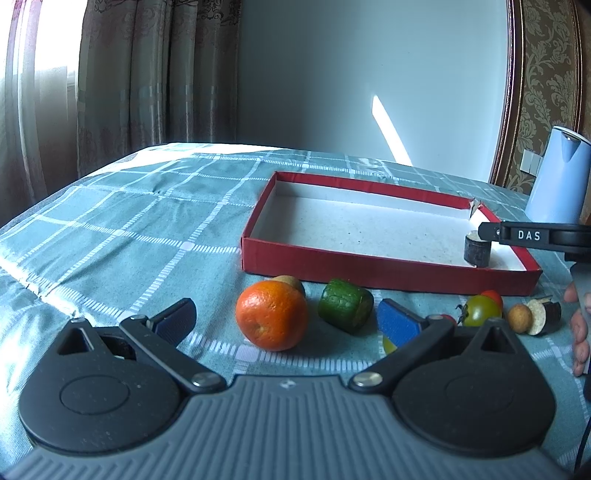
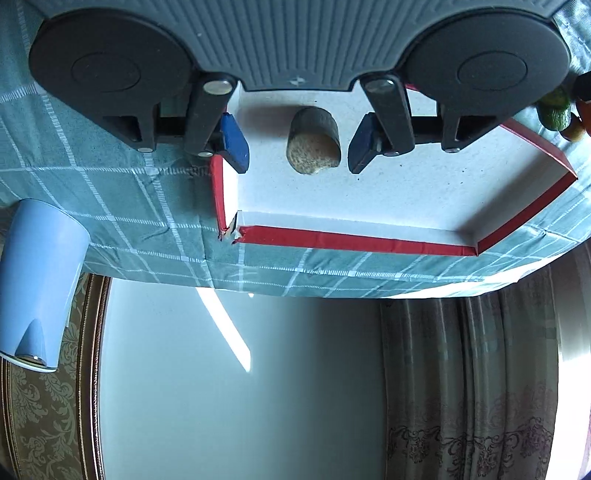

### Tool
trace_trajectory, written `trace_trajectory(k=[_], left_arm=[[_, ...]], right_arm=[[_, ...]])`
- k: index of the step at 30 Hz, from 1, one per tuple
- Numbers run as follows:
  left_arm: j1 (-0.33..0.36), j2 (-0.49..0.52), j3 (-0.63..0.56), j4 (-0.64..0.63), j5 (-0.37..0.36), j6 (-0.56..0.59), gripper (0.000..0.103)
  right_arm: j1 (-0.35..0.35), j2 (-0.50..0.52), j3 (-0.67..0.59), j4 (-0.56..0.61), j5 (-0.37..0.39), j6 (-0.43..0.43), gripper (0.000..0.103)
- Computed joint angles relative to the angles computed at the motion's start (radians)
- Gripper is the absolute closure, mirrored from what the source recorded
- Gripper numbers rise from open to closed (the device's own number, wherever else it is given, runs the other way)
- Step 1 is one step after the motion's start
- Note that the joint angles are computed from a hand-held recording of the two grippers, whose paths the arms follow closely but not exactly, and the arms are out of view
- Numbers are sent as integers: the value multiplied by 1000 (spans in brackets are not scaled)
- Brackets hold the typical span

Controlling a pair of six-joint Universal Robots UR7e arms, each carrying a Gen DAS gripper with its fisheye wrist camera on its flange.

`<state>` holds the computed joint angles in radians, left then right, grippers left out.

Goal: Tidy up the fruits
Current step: 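Grasp the dark cylindrical slice with the right tool and drop it in the tray, then grasp the orange with the left tool and release it inside the tray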

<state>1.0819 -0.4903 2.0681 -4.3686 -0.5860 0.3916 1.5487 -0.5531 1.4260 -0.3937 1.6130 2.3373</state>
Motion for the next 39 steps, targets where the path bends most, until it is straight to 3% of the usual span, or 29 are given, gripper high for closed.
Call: trace_trajectory(k=[4, 7, 11, 15, 20, 24, 27, 28, 30, 31, 39], left_arm=[[-3, -25, 78, -58, -88, 17, 0], [-9, -15, 127, -139, -122, 110, 0], [-21, 19, 130, -245, -109, 275, 0], [-22, 26, 109, -266, -102, 386, 10], [14, -51, 105, -9, -86, 215, 13], [28, -69, 72, 51, -74, 189, 17], [45, -90, 59, 143, -64, 132, 29], [49, -93, 57, 161, -62, 119, 42], [67, -116, 64, 239, -81, 55, 57], [73, -126, 74, 249, -107, 41, 61], [50, -108, 75, 186, -63, 57, 63]], right_arm=[[-29, -58, 103, -147, -126, 19, 44], [-34, -69, 110, -162, -135, 51, 41], [-38, -78, 108, -143, -151, 87, 40], [-37, -80, 124, -170, -159, 81, 30], [-38, -79, 132, -183, -162, 75, 30], [-38, -79, 133, -183, -156, 76, 30], [-39, -81, 138, -188, -163, 76, 30], [-39, -82, 139, -189, -166, 77, 30], [-40, -82, 140, -191, -171, 78, 30], [-40, -82, 140, -192, -170, 77, 30], [-40, -82, 145, -201, -175, 79, 30]])
